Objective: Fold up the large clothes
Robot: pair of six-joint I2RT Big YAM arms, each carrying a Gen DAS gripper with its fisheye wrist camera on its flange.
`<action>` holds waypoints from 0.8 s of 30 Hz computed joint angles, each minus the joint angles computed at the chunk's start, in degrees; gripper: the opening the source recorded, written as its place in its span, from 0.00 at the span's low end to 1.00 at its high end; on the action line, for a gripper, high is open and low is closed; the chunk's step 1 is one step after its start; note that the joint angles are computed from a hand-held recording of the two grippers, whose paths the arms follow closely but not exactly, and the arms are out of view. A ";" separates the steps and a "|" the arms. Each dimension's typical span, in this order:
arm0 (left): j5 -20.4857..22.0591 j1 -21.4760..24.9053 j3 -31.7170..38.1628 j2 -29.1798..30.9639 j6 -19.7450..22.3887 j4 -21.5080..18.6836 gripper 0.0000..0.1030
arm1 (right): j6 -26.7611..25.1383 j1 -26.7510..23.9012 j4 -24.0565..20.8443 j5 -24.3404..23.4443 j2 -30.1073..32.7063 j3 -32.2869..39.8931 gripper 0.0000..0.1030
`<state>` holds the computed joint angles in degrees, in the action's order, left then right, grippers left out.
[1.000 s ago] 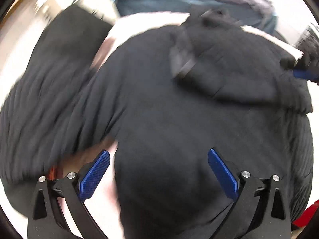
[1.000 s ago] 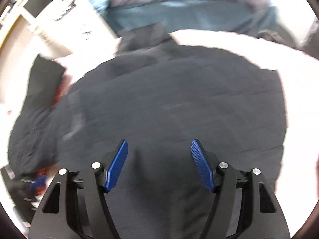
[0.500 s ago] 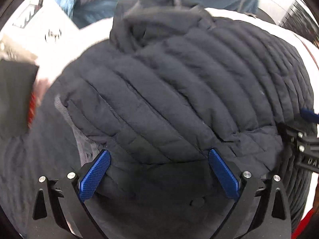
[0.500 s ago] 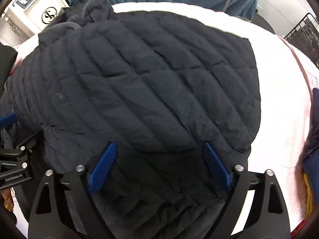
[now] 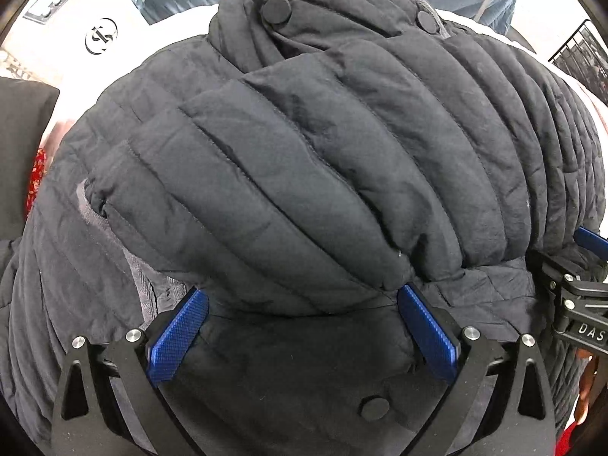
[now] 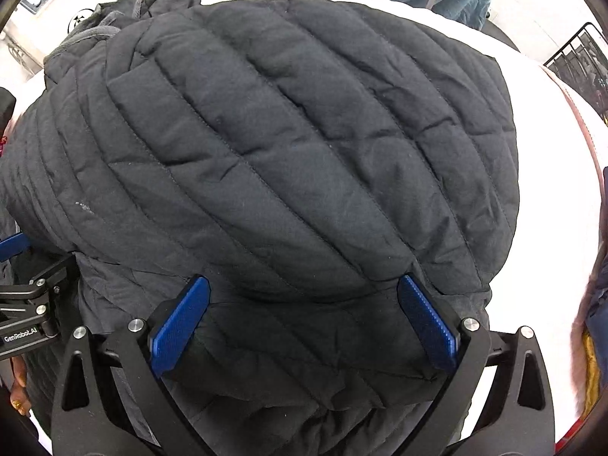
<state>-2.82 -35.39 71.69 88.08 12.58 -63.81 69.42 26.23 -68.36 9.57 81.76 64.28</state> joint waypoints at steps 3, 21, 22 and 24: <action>1.09 0.82 -1.29 -1.02 0.83 1.41 0.96 | 2.25 1.89 -1.71 0.11 -2.08 -0.87 0.95; 10.51 13.82 -9.26 -19.52 -5.05 -7.68 0.94 | 8.25 13.82 -8.07 -3.82 -5.24 4.61 0.95; 10.69 15.52 -10.11 -20.69 -5.03 -8.42 0.94 | 8.86 15.03 -7.47 -4.74 -5.13 4.75 0.95; 10.84 21.10 -11.90 -22.86 -3.93 -9.84 0.94 | 9.75 17.09 -7.08 -5.50 -4.67 5.28 0.95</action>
<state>8.02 -14.29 59.79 65.22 8.65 -73.65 79.17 43.32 -75.44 4.07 77.09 69.56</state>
